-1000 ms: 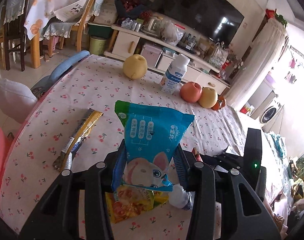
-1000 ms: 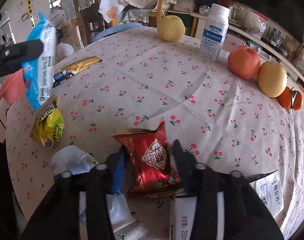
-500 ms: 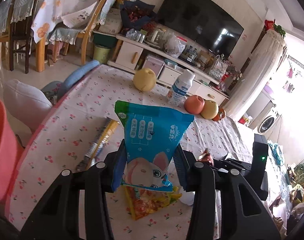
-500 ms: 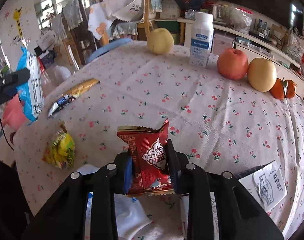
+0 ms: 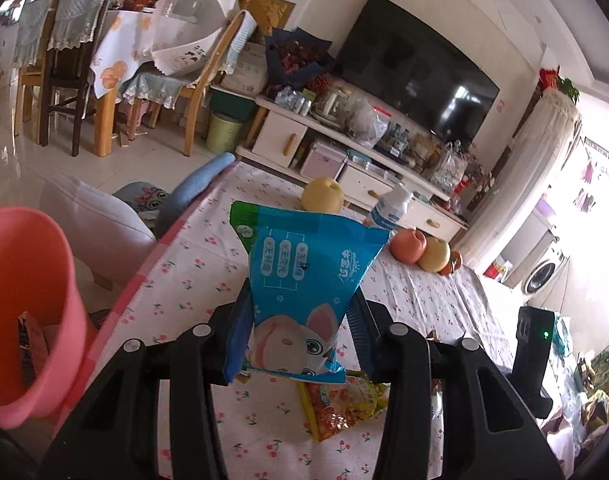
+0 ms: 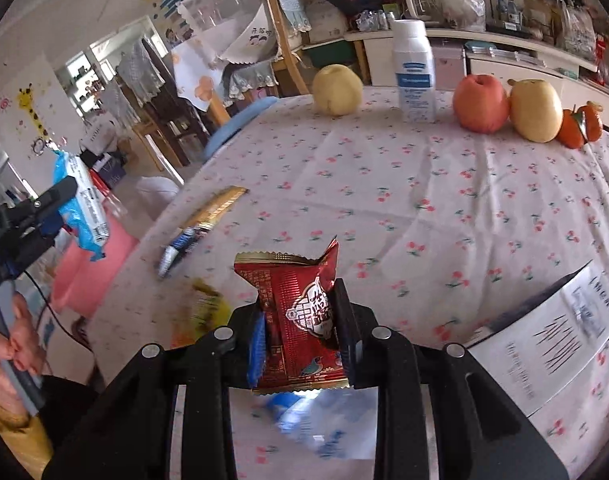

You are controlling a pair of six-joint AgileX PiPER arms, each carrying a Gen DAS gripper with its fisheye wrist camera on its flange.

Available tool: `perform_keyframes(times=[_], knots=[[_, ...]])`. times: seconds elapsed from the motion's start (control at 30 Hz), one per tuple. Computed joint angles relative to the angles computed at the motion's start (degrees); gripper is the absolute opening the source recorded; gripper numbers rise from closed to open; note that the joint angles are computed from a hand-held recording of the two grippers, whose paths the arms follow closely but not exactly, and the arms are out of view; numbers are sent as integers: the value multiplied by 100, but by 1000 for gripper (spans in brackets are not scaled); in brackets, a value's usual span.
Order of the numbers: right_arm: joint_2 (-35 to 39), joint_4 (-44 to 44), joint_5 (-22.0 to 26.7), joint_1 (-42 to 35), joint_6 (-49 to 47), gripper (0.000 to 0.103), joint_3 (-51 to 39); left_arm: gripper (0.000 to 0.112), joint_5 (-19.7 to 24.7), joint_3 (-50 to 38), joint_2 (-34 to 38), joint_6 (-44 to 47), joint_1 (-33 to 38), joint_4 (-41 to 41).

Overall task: Collect trash
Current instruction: 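Carry the blue bag and red packet to the pink bucket and open both tools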

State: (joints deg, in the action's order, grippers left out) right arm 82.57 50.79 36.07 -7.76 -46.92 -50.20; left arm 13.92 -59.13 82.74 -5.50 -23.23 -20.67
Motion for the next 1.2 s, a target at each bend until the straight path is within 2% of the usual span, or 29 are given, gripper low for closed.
perform_keyframes(times=[0.1,0.23,0.43,0.5,0.7,0.83,0.93,1.1,1.2], knots=[[-157,15,-47,294,278,31,-2,46,13,140,-155,565,232,-616],[-279,-82,-131,753,789,31,-97,46,48,248,-338,670,518,-729],[-203,-417,-278,1781,1689,31,-520,46,172,509,-649,1663,1281,-1717],[-91,-555,-386,2171,1992,31,-705,46,213,542,-681,1685,1487,-1718],[682,-1014,-536,3258,2888,31,-1738,46,397,648,-653,1999,2301,-2049],[1349,-1609,-532,3937,3607,31,-2635,46,428,649,-635,1475,2744,-1526],[1858,-1845,-467,4254,3925,31,-3268,46,596,622,-502,1868,3256,-1992],[2738,-2382,-218,4677,4520,31,-4506,46,819,532,-289,1848,3751,-1947],[3143,-2625,-128,4800,4816,36,-5051,48,864,454,-172,1321,3869,-1478]])
